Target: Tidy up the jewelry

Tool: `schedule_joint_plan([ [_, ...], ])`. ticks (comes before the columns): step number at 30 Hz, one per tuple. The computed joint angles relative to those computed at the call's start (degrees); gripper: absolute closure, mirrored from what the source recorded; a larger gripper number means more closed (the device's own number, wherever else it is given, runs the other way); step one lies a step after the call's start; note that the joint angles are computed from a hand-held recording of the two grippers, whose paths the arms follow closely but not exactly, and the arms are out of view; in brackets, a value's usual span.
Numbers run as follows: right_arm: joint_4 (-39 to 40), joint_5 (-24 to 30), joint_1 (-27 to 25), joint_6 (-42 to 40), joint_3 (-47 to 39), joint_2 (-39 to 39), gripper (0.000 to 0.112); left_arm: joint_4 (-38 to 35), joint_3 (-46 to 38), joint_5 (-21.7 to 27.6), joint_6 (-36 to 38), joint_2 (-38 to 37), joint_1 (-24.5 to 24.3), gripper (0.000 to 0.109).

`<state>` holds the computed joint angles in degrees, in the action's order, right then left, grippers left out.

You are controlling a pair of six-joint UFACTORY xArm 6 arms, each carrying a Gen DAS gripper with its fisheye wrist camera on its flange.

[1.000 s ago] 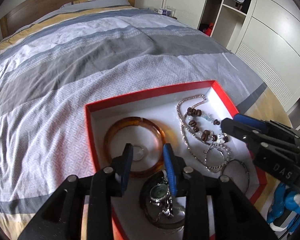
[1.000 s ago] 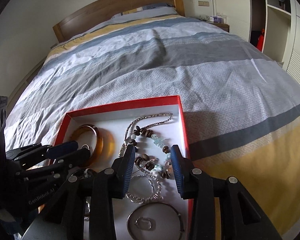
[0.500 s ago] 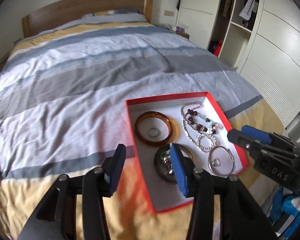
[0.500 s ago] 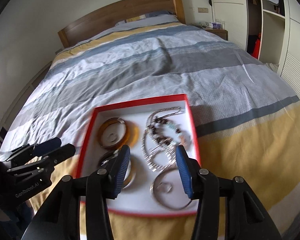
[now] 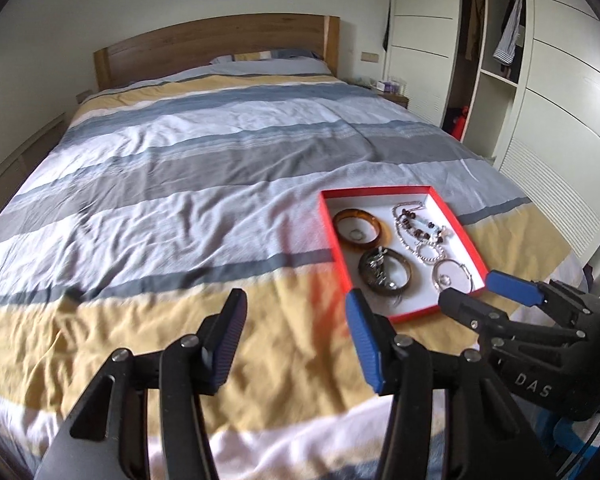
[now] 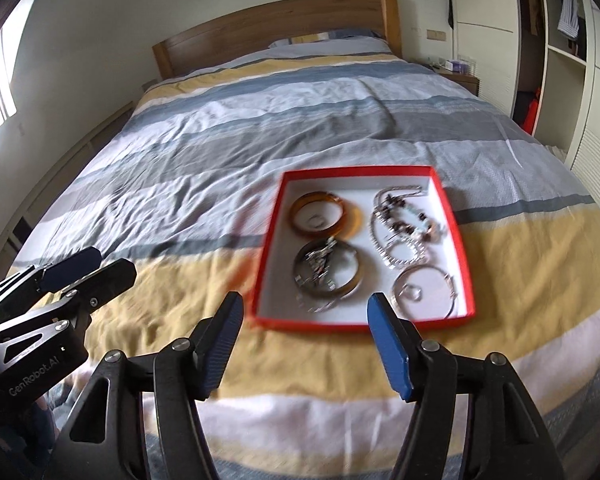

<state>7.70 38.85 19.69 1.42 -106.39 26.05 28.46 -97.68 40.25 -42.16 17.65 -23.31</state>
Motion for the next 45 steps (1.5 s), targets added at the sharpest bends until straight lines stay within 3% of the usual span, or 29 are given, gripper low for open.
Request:
schedule_joint_plan([
  [9,-5.8,-4.8,3.2,4.3,11.9,-8.7,0.032,7.7,14.1,-1.1,-8.8,-11.8,-0.1,0.053],
  [17,-11.4,-7.7,4.6,8.8,17.3,-12.9,0.011,12.8,22.5,0.1,-15.5,-19.4,-0.1,0.053],
  [28,-13.6,-11.0,5.8,10.2,22.0,-16.3,0.010,17.4,29.7,2.8,-22.1,-26.9,0.2,0.053],
  [45,-18.8,-12.7,6.3,13.7,25.3,-18.8,0.010,19.5,33.1,4.7,-25.7,-30.4,-0.1,0.049],
])
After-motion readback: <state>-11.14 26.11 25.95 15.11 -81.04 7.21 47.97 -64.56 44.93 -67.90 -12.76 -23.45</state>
